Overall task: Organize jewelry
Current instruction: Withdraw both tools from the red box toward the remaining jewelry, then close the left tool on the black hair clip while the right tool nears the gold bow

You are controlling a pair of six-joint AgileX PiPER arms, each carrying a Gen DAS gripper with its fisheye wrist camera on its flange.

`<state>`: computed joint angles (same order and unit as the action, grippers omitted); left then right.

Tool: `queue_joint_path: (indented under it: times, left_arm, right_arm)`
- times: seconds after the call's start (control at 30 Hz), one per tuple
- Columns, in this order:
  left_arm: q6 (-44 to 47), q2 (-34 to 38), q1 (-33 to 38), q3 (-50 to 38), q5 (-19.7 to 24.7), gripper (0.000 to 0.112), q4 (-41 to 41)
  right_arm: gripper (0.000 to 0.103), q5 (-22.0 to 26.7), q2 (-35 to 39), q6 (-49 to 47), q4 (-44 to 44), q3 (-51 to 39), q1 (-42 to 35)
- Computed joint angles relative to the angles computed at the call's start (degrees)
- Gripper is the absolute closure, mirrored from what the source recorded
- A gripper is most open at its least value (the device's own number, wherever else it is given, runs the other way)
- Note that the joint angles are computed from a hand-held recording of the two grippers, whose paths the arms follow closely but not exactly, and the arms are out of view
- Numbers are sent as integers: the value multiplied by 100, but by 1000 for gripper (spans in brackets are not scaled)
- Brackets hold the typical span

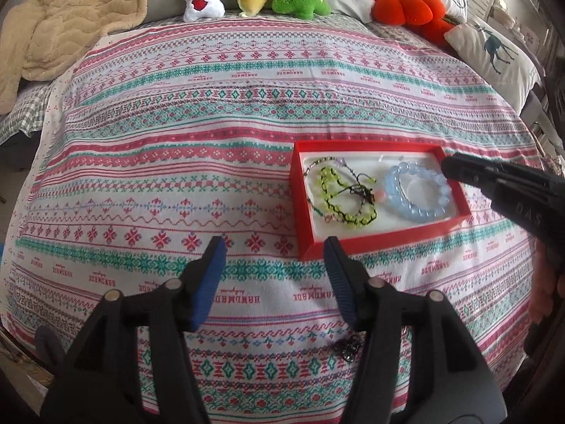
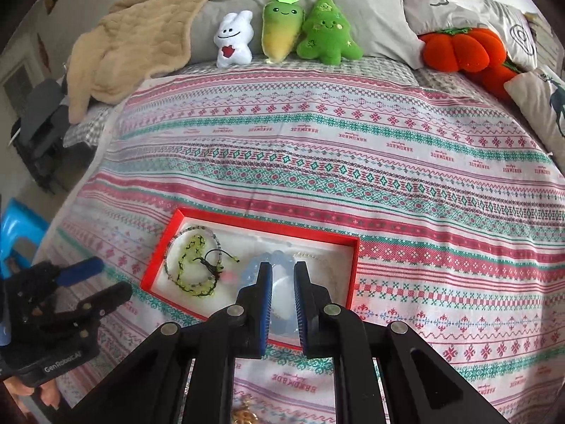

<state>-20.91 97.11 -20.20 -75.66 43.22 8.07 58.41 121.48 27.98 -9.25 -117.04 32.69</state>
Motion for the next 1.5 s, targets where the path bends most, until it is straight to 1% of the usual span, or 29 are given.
queue_joint_path:
  times: [0.07,0.17,0.23,0.3,0.37,0.43,0.47,0.53,0.67,0.87,0.97,1.1,1.27,1.43,1.5]
  left_arm:
    - [145,-36,48,40,38,43,-120]
    - [473,-82,169,46,183,39,-506]
    - [619,-115,240,58,266,35,-714]
    - [687,-122,275,38,380,33,-837]
    - [796,-126,303,21,470,33,-990]
    - [856,-138,300,35,507,32,-1107]
    - [897,-144,303,51,519,32,-1172]
    - [958,-176,287,139,519,32,-1289]
    - [983,-230,185,353,507,32,-1386]
    - [884,-371,-134,842,277,32,-1325]
    - [945,-447,-280,1067,90,32,-1286]
    - [960,-654,-463,1441,-275,32,-1102]
    - [1356,-997,-437,2078,-811,32,-1335]
    - [2130,-1232,-318,2633,-1338,32,-1744]
    - [2519,-1301,-276,2805,-1519,34,-1936]
  right_arm:
    - [88,79,-18,-84,72,-23,-6]
    - [87,184,-63,-157,40,-5,57]
    - [85,141,-202,-266,58,210,105]
    - [82,123,-366,-385,25,475,177]
    - [73,91,-562,-424,-88,803,263]
    - [41,17,-758,-430,-183,1150,344]
    - [38,-86,-860,-386,-270,1336,389]
    - [38,-132,-978,-363,-397,1567,481]
    - [38,-194,-1162,-347,-295,1945,536]
    - [37,-352,-1394,-180,-261,2473,590]
    - [35,-446,-1496,-39,-310,2739,624]
    - [34,-522,-1589,-58,-242,3019,674]
    - [32,-660,-1798,-19,-325,3472,818]
    - [31,-873,-1997,-29,-261,3975,880]
    - [30,-970,-2083,-5,-309,4202,908]
